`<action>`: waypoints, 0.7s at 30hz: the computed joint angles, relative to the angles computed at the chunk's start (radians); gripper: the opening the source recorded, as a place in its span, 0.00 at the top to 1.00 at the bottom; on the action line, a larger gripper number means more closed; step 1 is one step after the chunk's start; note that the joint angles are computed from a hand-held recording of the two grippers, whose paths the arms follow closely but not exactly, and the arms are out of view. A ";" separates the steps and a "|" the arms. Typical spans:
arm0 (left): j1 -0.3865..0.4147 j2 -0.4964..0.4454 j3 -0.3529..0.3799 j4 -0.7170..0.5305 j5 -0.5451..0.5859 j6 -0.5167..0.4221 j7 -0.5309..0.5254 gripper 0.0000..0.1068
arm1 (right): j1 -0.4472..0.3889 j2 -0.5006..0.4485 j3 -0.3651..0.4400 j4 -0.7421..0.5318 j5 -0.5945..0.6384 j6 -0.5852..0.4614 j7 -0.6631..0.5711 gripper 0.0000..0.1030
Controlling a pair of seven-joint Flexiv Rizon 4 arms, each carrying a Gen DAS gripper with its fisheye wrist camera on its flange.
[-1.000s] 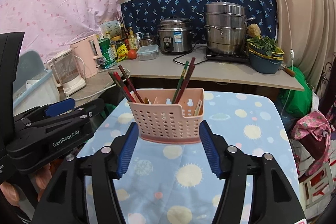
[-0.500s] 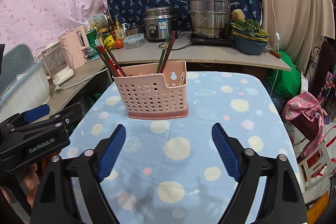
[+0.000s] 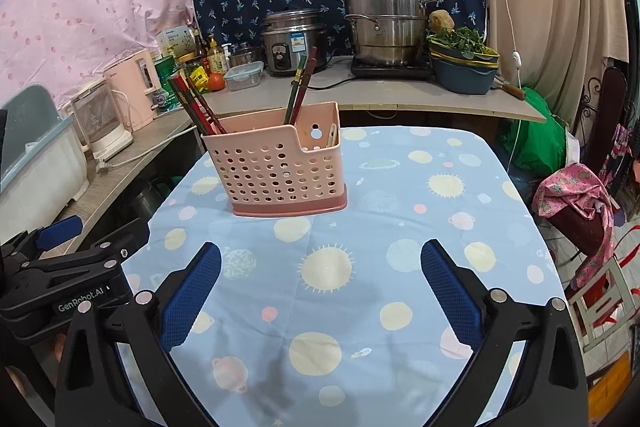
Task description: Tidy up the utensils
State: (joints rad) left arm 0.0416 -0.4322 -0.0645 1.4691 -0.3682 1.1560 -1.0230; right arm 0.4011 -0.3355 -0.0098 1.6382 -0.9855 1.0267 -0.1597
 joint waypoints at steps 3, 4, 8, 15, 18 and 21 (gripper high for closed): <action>-0.002 0.001 0.003 0.005 0.004 -0.002 -0.006 0.11 | 0.000 0.000 0.003 0.003 0.010 -0.004 -0.008 0.06; -0.002 0.002 0.002 0.008 0.004 0.001 -0.004 0.11 | 0.001 0.001 0.002 0.007 0.007 -0.004 -0.003 0.06; -0.005 0.003 0.008 0.015 0.015 0.010 -0.009 0.11 | 0.006 0.001 0.003 0.012 -0.003 -0.019 0.003 0.06; -0.006 0.000 0.014 0.007 0.027 -0.004 -0.023 0.11 | 0.005 -0.001 0.009 0.014 0.013 -0.024 -0.003 0.06; -0.006 -0.001 0.018 0.005 0.030 -0.014 -0.035 0.11 | 0.004 -0.001 0.011 0.015 0.020 -0.025 -0.008 0.06; -0.005 -0.002 0.020 0.004 0.035 -0.019 -0.041 0.11 | 0.005 -0.002 0.012 0.015 0.027 -0.026 -0.013 0.06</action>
